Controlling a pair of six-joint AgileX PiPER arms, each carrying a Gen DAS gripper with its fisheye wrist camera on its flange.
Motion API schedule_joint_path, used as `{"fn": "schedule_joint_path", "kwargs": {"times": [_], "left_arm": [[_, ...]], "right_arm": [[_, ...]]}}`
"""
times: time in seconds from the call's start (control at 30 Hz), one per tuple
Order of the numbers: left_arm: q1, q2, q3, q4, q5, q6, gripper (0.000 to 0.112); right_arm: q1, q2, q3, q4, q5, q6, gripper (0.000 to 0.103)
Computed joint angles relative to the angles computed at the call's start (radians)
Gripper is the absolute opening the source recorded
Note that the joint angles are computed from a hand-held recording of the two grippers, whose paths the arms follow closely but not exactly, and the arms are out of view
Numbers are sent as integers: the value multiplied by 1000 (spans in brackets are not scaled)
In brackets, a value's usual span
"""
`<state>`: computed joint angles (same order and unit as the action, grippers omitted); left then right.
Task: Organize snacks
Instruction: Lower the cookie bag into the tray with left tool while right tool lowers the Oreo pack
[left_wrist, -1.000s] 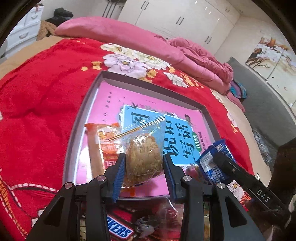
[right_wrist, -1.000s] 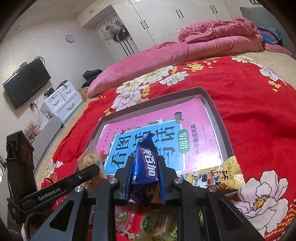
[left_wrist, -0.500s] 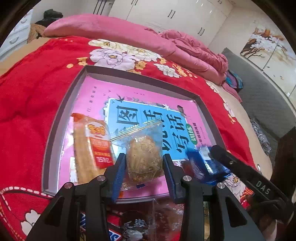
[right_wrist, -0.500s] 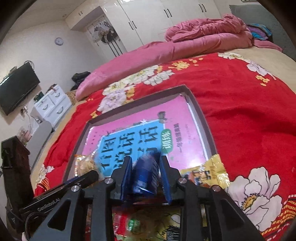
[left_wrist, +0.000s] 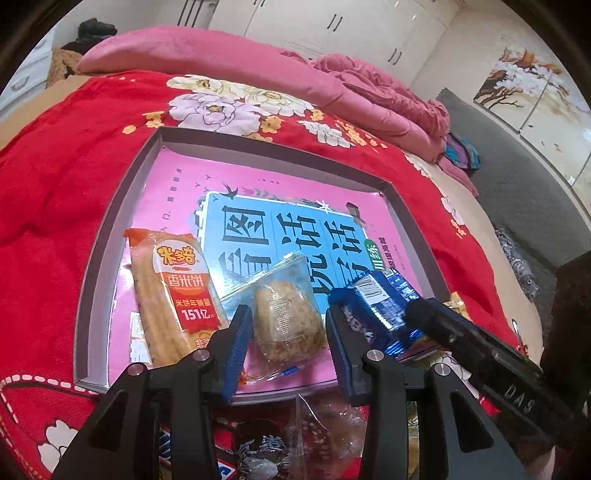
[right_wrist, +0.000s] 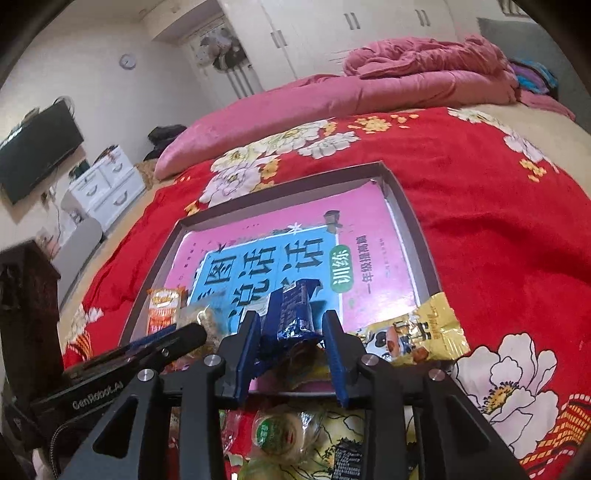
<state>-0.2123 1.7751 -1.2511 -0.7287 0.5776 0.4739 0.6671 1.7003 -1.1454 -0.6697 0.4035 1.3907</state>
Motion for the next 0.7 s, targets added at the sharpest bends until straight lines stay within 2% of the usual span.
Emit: {"fn": "schedule_joint_path", "kwargs": {"times": [0.17,0.33,0.53,0.6,0.7], "left_arm": [[6,-3,3,-16,10,15,44],[10,-4,1,-23,18,23,47],[19,-9,2,-29,21,22,53],[24,-11,4,-34,23,24,55],[38,-10,2,-61,36,45,57]], "right_arm": [[30,32,-53,50,67,-115,35],[56,54,-86,44,104,-156,35],[48,56,-80,111,43,-241,40],[37,56,-76,188,14,-310,43],[37,66,-85,222,20,-346,43]]}}
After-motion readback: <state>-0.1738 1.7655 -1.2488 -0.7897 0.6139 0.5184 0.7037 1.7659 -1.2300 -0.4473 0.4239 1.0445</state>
